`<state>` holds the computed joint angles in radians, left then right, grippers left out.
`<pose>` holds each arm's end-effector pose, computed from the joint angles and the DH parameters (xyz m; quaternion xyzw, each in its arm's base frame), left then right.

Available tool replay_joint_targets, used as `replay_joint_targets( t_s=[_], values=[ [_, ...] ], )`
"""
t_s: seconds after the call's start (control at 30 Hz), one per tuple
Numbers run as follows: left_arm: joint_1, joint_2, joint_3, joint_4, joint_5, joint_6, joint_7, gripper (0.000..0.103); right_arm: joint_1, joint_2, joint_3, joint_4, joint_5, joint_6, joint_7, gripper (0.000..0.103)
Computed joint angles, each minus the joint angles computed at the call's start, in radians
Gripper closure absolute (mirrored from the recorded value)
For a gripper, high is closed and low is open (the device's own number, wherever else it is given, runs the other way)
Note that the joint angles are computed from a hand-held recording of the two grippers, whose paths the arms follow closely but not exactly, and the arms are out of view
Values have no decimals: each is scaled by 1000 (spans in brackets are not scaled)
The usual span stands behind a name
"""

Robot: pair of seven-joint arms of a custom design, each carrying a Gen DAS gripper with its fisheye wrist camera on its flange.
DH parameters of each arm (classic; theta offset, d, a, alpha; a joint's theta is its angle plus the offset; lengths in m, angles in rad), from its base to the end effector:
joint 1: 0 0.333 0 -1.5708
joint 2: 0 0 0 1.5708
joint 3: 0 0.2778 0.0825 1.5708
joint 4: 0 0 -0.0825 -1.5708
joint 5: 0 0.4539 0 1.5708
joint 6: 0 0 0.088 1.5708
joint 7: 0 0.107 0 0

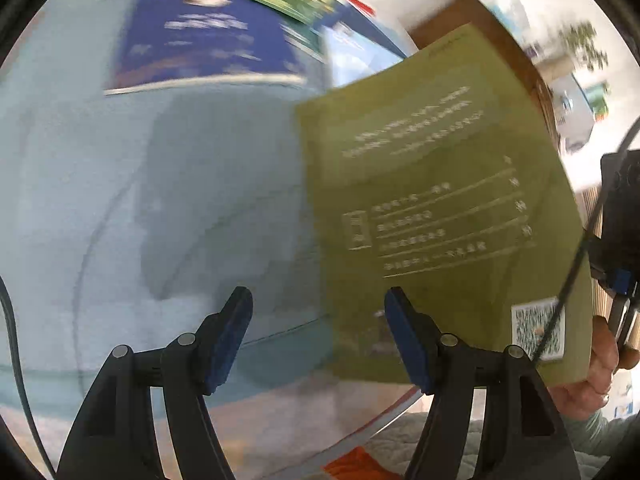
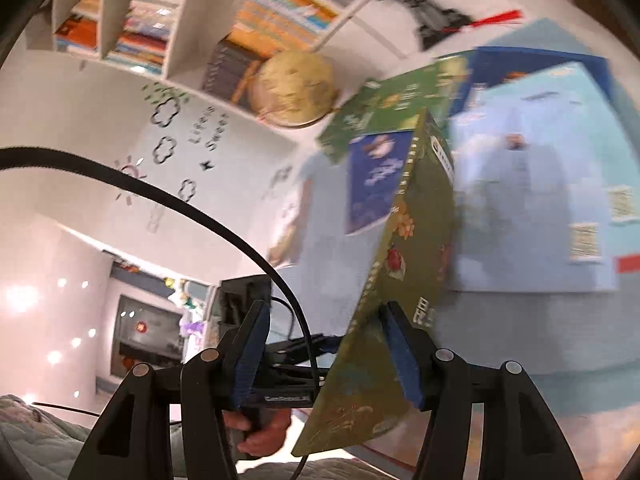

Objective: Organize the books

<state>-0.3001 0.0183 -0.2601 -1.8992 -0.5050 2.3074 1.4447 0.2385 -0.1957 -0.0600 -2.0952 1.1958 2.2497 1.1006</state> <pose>0.5588 -0.3612 0.4699 0.6199 -0.7306 0.2621 0.1152 0.5942 0.1324 0.4997 -0.6054 0.6047 0.1832 0.4841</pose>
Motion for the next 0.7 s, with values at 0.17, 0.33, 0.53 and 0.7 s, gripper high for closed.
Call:
replay_joint_targets(
  t_s=[0.17, 0.33, 0.53, 0.7],
  values=[
    [38, -199, 61, -221, -142, 83, 11, 37, 42, 138, 67, 137, 0, -22, 32, 45],
    [76, -335, 105, -383, -136, 118, -51, 40, 56, 153, 116, 124, -77, 27, 88, 45],
    [59, -350, 138, -413, -180, 52, 36, 40, 76, 137, 155, 58, -619, 181, 478, 45],
    [55, -261, 105, -314, -133, -27, 113, 39, 79, 152, 149, 21, -844, 182, 747, 46]
  ],
)
